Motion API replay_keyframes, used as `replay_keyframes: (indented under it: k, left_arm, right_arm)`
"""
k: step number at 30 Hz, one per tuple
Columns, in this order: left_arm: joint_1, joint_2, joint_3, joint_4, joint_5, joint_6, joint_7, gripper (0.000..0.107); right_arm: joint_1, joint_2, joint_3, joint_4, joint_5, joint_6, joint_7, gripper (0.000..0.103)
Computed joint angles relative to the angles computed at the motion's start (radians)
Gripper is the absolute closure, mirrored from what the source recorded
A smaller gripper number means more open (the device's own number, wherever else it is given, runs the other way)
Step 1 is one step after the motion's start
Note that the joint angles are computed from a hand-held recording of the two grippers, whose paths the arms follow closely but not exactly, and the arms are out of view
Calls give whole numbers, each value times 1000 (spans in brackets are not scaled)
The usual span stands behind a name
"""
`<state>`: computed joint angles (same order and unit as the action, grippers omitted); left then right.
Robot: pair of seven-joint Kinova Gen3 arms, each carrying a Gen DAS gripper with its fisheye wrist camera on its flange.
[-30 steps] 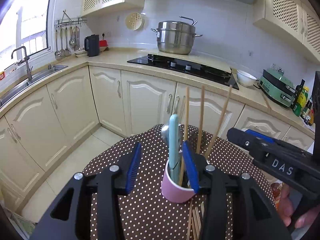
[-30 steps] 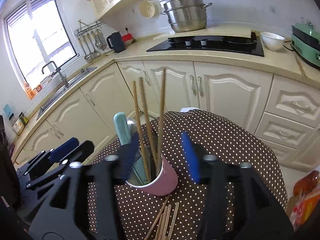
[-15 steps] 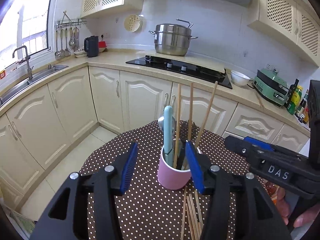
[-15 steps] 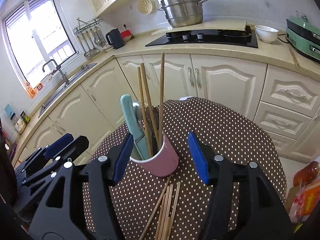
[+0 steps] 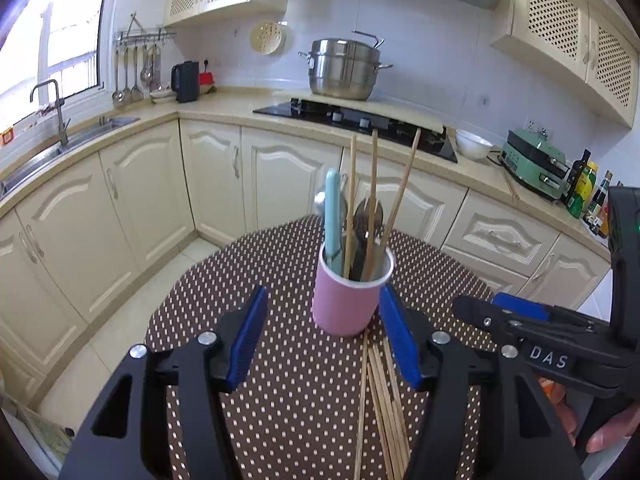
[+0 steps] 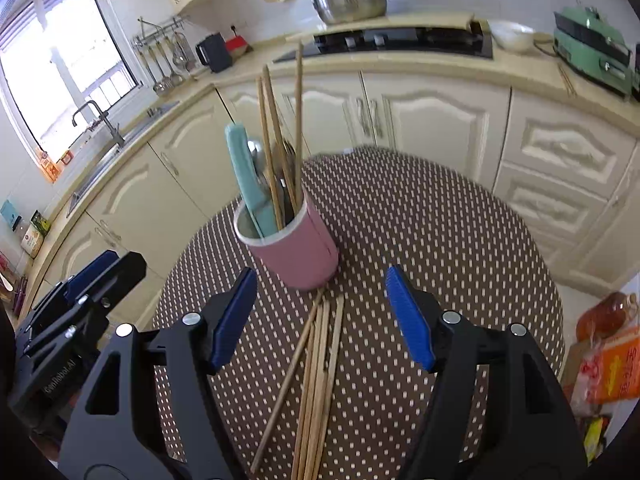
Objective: Organize utensils
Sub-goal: 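Withdraw both open tools from the cup toward the remaining chopsticks, then grasp a chopstick with the right tool while the left tool grasps another chopstick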
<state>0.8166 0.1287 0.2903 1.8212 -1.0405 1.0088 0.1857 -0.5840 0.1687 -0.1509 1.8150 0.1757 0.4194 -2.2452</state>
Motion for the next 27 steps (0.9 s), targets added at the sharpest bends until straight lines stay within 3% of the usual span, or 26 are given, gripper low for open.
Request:
replay_keyframes:
  k: [11,19,27]
  left_arm:
    - [9,28,-9,89,68,-97,61,50]
    - [-4,66,-44,123,144,-199,19,50]
    - [-2,99,-88,131,187,-266,-3,50]
  right_arm:
    - [13,83,-17,48,-121,22,65,36]
    - [30,192,-23,1,-170,69,83,36]
    - [-130,246,97,-84,0,136,-53,36]
